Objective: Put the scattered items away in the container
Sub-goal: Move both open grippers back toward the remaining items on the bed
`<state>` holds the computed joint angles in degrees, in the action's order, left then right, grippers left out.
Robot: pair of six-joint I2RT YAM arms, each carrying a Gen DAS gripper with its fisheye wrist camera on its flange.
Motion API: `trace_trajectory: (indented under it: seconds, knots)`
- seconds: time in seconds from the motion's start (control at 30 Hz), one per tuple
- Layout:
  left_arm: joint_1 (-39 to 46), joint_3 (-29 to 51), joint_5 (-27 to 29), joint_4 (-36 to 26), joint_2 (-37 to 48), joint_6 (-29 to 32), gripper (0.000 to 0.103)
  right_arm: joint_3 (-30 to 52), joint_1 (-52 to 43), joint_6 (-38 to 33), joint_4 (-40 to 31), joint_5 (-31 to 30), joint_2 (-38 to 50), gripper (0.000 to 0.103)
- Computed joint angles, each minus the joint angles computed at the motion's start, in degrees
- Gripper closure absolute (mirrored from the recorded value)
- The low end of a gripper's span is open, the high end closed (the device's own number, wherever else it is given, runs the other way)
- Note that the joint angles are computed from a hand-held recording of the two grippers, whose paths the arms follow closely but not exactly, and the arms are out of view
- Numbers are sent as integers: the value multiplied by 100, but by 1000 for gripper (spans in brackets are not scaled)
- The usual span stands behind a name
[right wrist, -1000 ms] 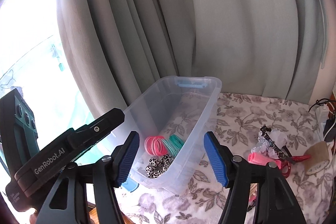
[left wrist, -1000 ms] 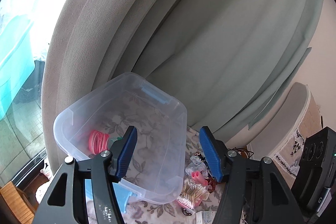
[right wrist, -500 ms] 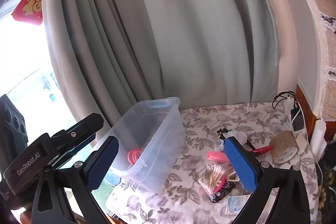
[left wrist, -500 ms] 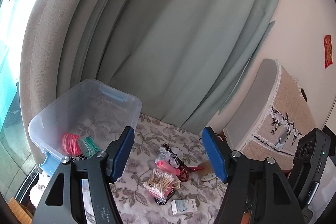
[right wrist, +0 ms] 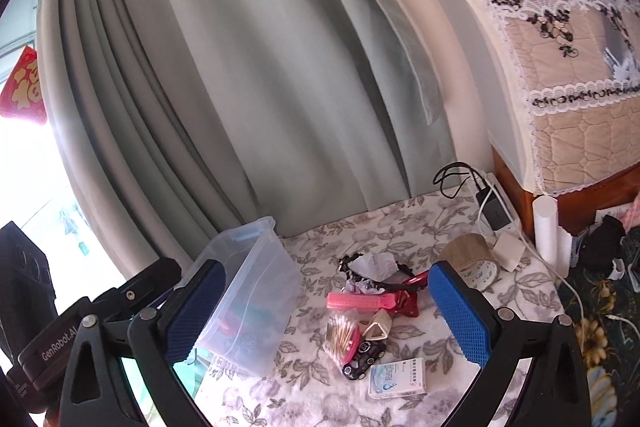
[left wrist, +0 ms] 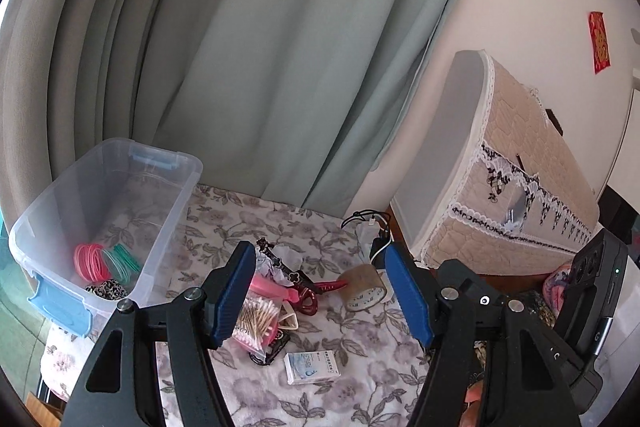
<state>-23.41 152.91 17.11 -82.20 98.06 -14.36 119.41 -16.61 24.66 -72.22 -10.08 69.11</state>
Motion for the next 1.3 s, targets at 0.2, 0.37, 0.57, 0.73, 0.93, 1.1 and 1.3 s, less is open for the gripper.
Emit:
trace_trajectory:
  seconds: [0.2, 0.37, 0.57, 0.73, 0.93, 1.1, 1.3]
  knots:
    - [-581, 289, -776, -322, 296, 75, 30, -970, -937, -360, 656, -207, -589, 0]
    - [-874, -456, -1405, -118, 134, -61, 30, -2098, -1903, -381, 1398, -1159, -1145, 0]
    - [-754, -2153, -1351, 681, -412, -485, 30, -2788, -2358, -383, 1711, -1541, -1459, 0]
    - [-184, -2834, -117, 648, -368, -1356, 30, -2984, -2491, -307, 1618, -1812, -1403, 0]
    - [-129, -3655, -22, 1022, -582, -1621, 30, -3206, -2510, -359, 1324, -2211, -1242, 0]
    - [-498, -3955, -833, 1417, -775, -1032, 30, -3675, -2226, -591, 1421, -2022, -1365, 0]
    - [-621, -4358, -832, 1853, -917, -722, 30, -4011, -1887, -543, 1727, -1746, -1564, 0]
